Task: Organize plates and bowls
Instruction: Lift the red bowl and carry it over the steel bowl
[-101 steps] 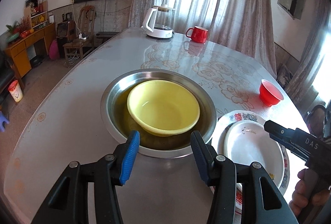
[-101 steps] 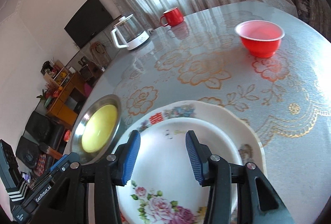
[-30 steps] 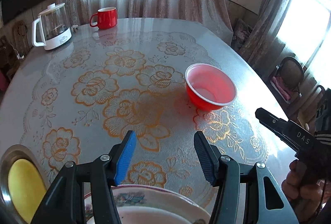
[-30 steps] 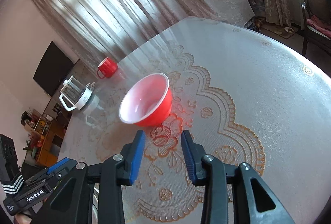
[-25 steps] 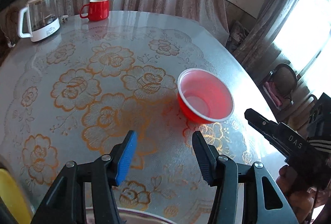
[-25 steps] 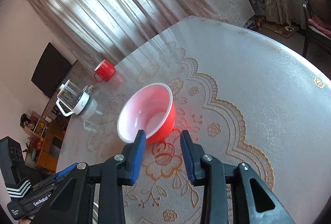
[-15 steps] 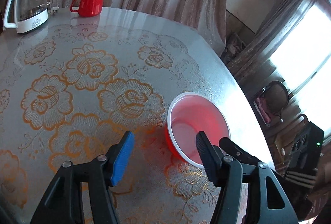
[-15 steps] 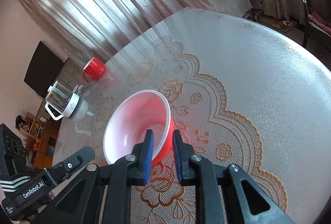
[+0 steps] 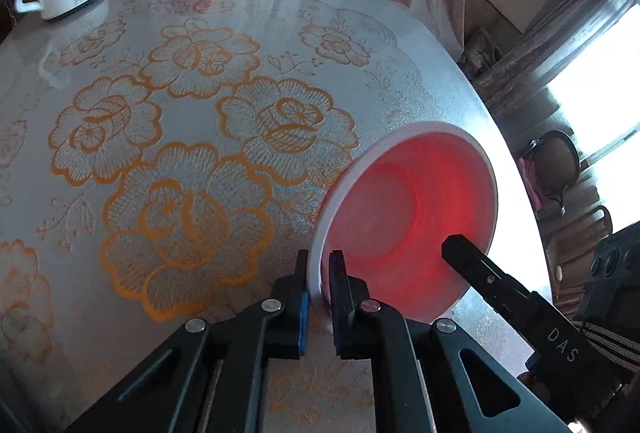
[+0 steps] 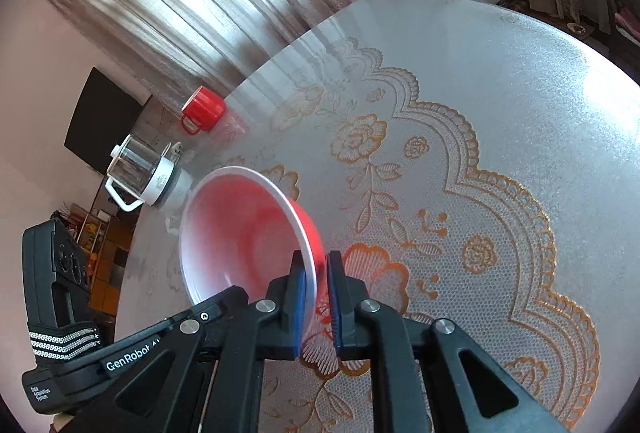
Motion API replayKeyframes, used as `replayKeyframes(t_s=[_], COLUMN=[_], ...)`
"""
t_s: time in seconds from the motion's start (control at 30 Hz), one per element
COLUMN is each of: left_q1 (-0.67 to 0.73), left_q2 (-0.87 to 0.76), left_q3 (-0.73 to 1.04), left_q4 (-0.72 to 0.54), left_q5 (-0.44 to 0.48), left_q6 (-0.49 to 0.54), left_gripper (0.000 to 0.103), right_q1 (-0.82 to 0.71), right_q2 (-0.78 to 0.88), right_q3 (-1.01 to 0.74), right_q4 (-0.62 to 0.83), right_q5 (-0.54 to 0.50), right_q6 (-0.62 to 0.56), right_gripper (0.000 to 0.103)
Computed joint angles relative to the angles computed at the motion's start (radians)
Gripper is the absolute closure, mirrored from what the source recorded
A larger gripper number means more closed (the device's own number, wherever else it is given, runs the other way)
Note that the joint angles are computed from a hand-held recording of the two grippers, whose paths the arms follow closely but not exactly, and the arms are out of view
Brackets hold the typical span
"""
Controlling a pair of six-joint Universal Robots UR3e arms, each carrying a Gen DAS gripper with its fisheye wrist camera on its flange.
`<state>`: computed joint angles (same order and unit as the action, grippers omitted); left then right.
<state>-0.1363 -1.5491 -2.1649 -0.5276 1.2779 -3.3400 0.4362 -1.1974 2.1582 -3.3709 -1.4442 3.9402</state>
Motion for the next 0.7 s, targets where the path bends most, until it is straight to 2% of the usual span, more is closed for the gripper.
replayKeyframes(t_s=[0.27,0.47,0.63,0.7], left_q1=[0.091,0.191,0.311,0.401], left_q2=[0.264,0.506,0.789,0.946], left_q3=[-0.141,-0.239,-0.293,-0.298], left_q4=[-0.101,-0.217,-0.41,-0.558], left_q5=[0.008,-0.024,-0.056,-0.094], left_q6=[0.055,0.136,0.24,0.316], left_gripper=[0.099,0.099,0.099,0.099], right_q1=[0.092,0.173,0.245,0.27], right_q2=[0.011,0.009,0.029,0.037], right_q3=[-0.056,-0.135,-0.204,-0.228], right_q4=[0.043,0.121,0.146,0.146], right_q5=[-0.018,-0.054,-0.092,-0.101], right_q6=[0.035,0.067,0.086,0.091], right_gripper=[0.093,0.093,0.093,0.093])
